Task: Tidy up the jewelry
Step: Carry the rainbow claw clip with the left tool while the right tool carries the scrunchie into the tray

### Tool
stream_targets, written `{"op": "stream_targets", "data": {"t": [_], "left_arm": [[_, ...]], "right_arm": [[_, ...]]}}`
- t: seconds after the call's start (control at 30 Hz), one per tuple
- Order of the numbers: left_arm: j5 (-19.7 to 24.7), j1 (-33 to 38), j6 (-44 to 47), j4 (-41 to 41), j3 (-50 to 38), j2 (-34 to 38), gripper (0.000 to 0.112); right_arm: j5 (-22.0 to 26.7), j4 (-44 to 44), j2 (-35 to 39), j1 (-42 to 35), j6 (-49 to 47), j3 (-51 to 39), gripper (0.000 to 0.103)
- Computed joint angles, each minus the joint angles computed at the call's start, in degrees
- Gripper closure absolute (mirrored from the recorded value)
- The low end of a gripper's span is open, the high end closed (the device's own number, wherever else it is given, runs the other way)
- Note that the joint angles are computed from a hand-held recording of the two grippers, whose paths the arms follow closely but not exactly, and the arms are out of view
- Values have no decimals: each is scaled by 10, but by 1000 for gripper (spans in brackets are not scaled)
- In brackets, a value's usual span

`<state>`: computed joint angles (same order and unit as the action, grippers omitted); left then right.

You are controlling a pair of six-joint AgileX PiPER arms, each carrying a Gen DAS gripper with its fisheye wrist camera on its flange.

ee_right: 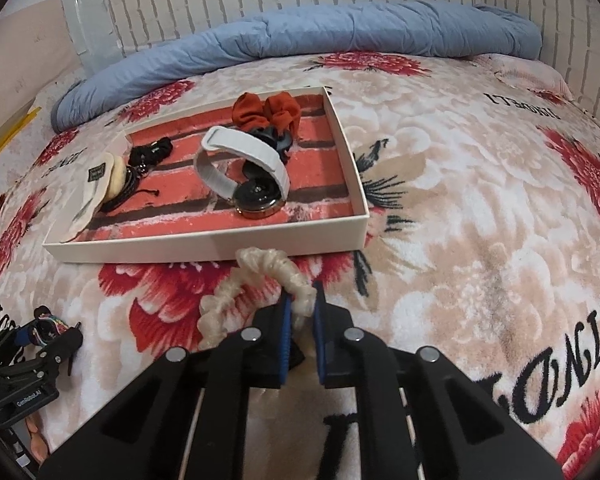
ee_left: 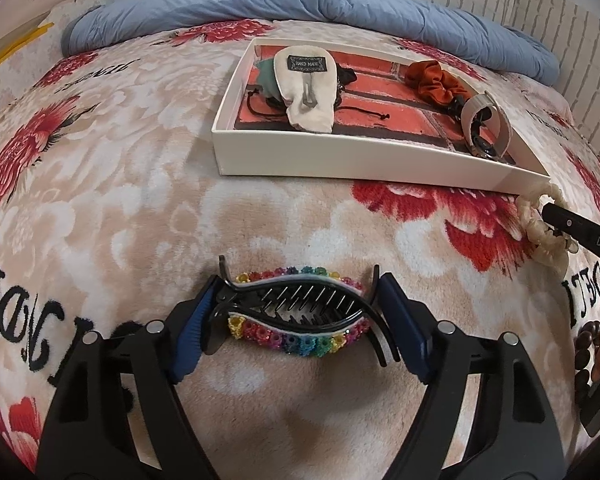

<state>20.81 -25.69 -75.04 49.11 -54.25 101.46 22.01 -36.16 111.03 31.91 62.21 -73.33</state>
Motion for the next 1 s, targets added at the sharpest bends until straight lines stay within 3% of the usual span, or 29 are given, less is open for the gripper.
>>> {"op": "stream_targets", "data": {"t": [0.57, 0.8, 1.0], "left_arm": [[-31, 15, -23, 30, 19, -45, 36], [-13, 22, 36, -8, -22, -57, 36], [4, 46, 140, -83, -111, -35, 36]], "right_arm": [[-13, -60, -42, 3, 52, 17, 93], [1, -20, -42, -7, 1, -28, 93], [21, 9, -24, -9, -36, -102, 93]]}}
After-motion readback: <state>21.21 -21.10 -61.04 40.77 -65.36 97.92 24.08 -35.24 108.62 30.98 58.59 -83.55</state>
